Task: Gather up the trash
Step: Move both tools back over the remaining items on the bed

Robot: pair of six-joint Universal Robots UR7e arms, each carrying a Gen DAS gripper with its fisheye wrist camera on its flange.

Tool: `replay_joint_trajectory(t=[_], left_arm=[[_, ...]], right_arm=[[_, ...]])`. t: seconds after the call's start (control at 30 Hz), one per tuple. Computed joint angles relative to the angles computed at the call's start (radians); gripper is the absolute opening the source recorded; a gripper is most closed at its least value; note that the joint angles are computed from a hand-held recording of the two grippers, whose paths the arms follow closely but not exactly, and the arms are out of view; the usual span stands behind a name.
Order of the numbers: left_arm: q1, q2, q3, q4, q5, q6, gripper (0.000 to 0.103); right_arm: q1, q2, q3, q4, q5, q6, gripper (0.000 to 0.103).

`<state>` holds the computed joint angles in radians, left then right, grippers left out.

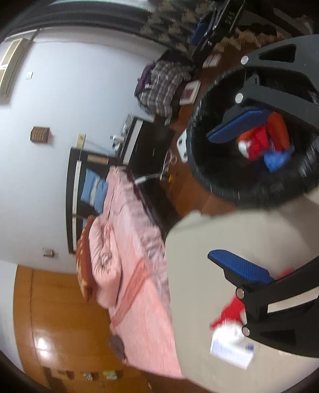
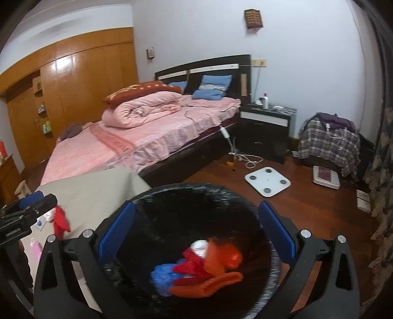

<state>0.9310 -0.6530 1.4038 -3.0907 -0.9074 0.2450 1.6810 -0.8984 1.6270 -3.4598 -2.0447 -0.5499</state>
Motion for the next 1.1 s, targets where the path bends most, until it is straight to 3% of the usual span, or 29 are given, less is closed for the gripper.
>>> replay_joint_trajectory(t=[0.3, 0.53, 0.77, 1.1], left_arm=[[0.015, -0.124, 0.156, -0.146, 0.172, 0.054, 0.089], [0.049, -0.184, 0.209, -0.211, 0.256, 0.064, 0.090], [0.106, -0.196, 0.197, -0.249, 0.290, 0.093, 0.089], [0.209, -0.151, 0.082, -0.159, 0.274, 0.103, 0.089]], right_arm=[[0.064, 0.089, -0.059, 0.084, 0.044, 0.012, 0.098], [0.112, 0.180, -0.142, 0.157, 0.073, 0.012, 0.098], [0.144, 0.281, -0.254, 0.224, 0.093, -0.001, 0.098], [0.156, 0.434, -0.440, 0.310, 0.080, 0.001, 0.098]])
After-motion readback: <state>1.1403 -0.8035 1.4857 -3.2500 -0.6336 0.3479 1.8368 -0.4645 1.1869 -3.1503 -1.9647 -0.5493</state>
